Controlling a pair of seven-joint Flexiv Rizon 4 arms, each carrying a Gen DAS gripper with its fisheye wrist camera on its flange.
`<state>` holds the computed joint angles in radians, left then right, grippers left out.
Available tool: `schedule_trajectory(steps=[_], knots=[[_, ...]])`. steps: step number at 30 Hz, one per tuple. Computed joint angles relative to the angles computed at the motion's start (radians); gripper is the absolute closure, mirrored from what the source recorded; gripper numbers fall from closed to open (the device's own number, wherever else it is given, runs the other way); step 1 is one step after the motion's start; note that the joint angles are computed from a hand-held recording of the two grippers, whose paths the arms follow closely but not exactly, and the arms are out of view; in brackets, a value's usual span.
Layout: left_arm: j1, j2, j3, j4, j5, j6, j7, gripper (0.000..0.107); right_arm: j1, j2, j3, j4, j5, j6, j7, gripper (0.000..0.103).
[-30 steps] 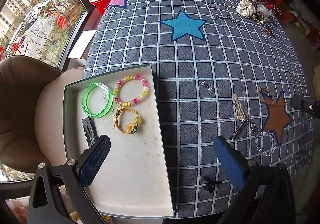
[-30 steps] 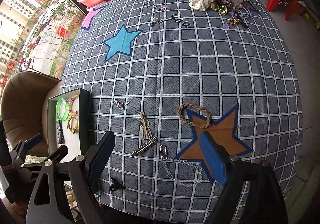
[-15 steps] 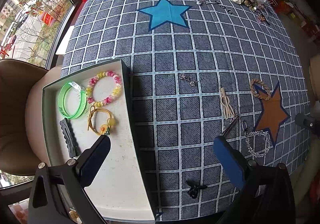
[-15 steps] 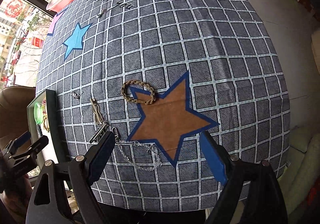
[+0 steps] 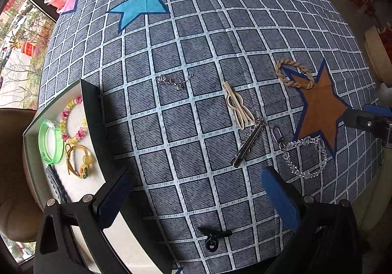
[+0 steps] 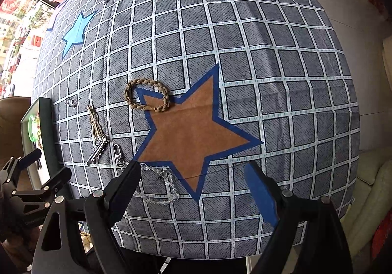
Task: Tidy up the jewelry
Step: 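Reach the left tool to the silver key while the right tool reaches the braided brown bracelet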
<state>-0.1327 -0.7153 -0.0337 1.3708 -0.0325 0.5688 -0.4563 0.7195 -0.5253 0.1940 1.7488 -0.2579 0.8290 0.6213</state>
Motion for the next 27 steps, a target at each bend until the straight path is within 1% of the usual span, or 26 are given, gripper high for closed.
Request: schedule_trajectory(steps=[6, 13, 14, 15, 22, 23, 24, 25, 27], knots=[[-0.007, 0.007, 0.000, 0.046, 0.016, 0.047, 0.014, 0.004, -0.037, -0.026, 0.009, -0.015, 0.011, 0.004, -0.121, 0.015], [-0.014, 0.001, 0.002, 0.073, 0.026, 0.088, 0.009, 0.004, -0.072, -0.078, 0.003, -0.075, 0.027, -0.028, -0.295, 0.015], [-0.017, -0.004, 0.003, 0.071, 0.030, 0.092, 0.010, 0.009, -0.077, -0.087, 0.001, -0.084, 0.028, -0.030, -0.317, 0.015], [-0.020, -0.007, 0.006, 0.070, 0.036, 0.087, 0.011, 0.011, -0.080, -0.093, -0.002, -0.090, 0.030, -0.032, -0.337, 0.015], [-0.031, -0.021, 0.001, 0.081, 0.045, 0.114, 0.014, 0.011, -0.103, -0.150, -0.013, -0.160, 0.048, -0.073, -0.472, 0.015], [-0.036, -0.019, 0.000, 0.093, 0.047, 0.122, 0.012, 0.014, -0.106, -0.170, -0.014, -0.186, 0.052, -0.082, -0.490, 0.015], [-0.038, -0.021, 0.002, 0.093, 0.050, 0.126, 0.014, 0.023, -0.108, -0.178, -0.016, -0.195, 0.057, -0.085, -0.503, 0.015], [-0.046, -0.025, 0.005, 0.088, 0.057, 0.116, 0.011, 0.026, -0.110, -0.190, -0.017, -0.209, 0.061, -0.089, -0.516, 0.015], [-0.058, -0.031, 0.002, 0.088, 0.053, 0.109, -0.008, 0.027, -0.112, -0.201, -0.019, -0.221, 0.070, -0.095, -0.536, 0.015]])
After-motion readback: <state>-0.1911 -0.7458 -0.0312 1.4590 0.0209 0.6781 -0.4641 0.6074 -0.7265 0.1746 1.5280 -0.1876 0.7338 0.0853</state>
